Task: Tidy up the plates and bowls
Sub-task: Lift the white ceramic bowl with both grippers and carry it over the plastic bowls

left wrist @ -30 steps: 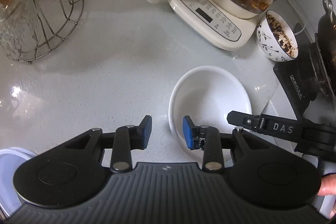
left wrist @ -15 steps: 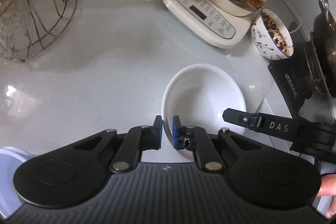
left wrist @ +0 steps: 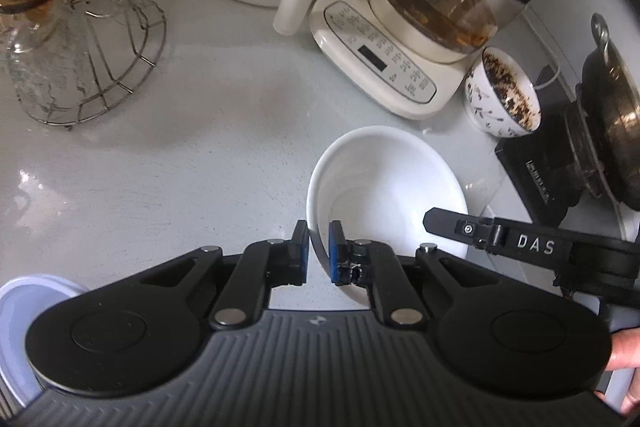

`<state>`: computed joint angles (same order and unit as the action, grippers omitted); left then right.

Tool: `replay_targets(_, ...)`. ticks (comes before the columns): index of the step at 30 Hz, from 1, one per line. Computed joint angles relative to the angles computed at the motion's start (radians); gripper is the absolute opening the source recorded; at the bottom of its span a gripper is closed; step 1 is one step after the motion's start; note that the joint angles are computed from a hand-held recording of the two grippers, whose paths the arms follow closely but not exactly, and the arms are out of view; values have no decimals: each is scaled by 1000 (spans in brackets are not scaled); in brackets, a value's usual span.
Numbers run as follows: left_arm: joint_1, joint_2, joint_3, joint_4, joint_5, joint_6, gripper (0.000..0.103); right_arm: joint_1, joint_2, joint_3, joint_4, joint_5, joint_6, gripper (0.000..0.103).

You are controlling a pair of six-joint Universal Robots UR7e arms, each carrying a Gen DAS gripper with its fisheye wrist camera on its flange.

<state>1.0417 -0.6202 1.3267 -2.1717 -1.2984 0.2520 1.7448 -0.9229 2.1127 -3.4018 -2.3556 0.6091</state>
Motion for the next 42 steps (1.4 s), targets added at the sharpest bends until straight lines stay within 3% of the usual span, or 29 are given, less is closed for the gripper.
replay_targets(11,20,-74,25,-23,-42,17,12,62,34,-58,0,-30,-63,9)
replay_targets(16,28,-113,25,-14,-55,1,12,98,49,-95,28,-43,-54,9)
replay_targets(31,74,-251,106,-102,-64,-62,12,158,110,-206,87,11,-165,9)
replay_targets(42,120,-347,185,-158,-16,-136,12,179,178,-294,192,87,-208,10)
